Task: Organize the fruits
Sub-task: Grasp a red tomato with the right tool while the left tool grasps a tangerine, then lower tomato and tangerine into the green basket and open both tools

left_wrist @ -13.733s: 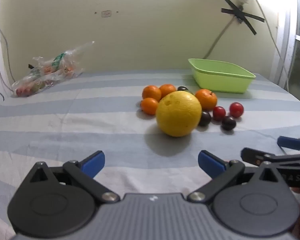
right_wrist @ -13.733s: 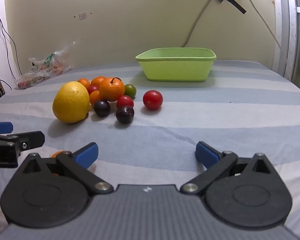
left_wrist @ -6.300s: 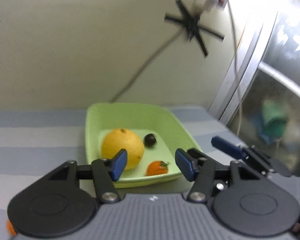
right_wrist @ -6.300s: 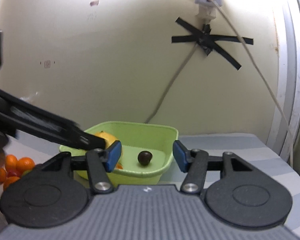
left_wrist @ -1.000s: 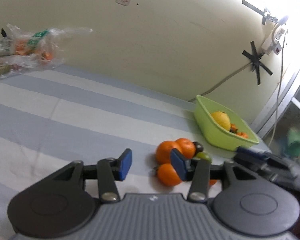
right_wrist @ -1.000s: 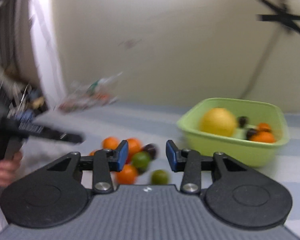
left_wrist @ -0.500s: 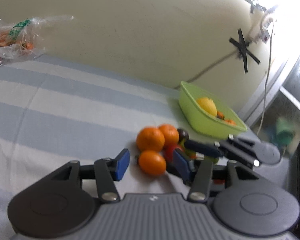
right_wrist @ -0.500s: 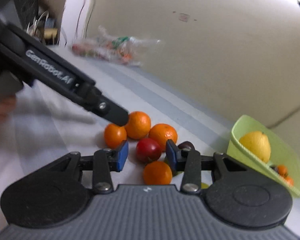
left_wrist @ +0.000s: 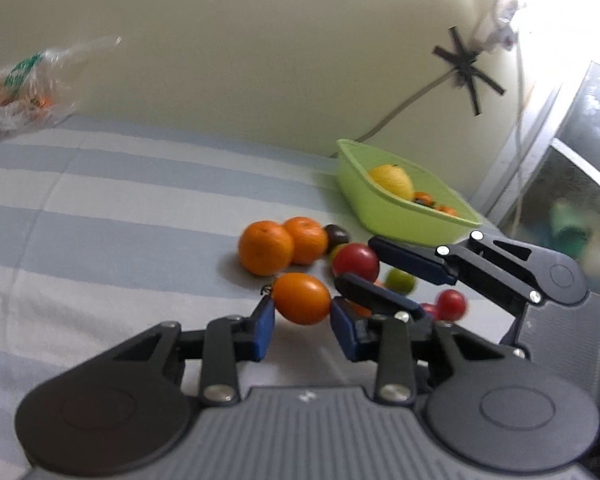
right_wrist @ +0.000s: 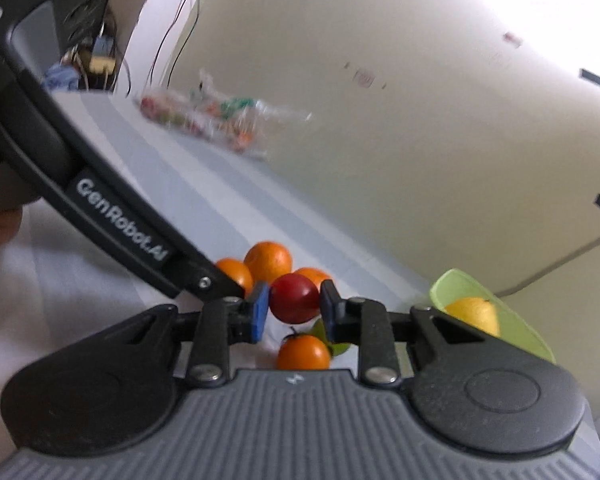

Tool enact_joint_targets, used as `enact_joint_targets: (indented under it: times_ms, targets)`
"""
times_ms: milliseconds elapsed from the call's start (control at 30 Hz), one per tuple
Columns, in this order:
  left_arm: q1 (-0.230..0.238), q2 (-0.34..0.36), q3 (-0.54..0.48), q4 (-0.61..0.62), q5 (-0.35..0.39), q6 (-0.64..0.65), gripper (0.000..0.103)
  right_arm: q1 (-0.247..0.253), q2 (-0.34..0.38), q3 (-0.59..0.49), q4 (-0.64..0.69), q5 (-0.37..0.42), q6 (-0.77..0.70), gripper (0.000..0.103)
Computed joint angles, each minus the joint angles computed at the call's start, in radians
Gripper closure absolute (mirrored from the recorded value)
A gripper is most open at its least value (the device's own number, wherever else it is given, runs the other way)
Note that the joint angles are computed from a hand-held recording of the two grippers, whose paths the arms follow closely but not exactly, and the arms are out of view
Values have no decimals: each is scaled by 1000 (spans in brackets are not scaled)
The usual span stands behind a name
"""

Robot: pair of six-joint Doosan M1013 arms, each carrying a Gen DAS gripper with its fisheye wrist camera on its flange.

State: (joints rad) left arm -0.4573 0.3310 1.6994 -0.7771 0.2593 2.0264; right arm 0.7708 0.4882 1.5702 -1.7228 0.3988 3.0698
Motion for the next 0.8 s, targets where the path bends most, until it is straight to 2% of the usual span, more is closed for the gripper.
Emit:
enact_joint_targets:
  times_ms: [100,333,467,567,667,800]
  targets:
    - [-4,-10,5,-67,11,68,71,2,-24,37,-68,16,98,73]
    - [-23,12,-40,-104,61,117,71,-3,-72,105,-108,105,238,73]
    - [-50,46,-116,-6,74,82,71,-15,-96,141,-118,201,295,73]
    - [-67,88,-196,47,74,55,71,-41,-107,152,-135,239,375,73]
    - [-82,138,-279,151,75,-37,71,-73,-84,116,-116,256,420,73]
    - [-93,195,-365,287,115,-182,71,-101,-72,107,-120,248,519,73]
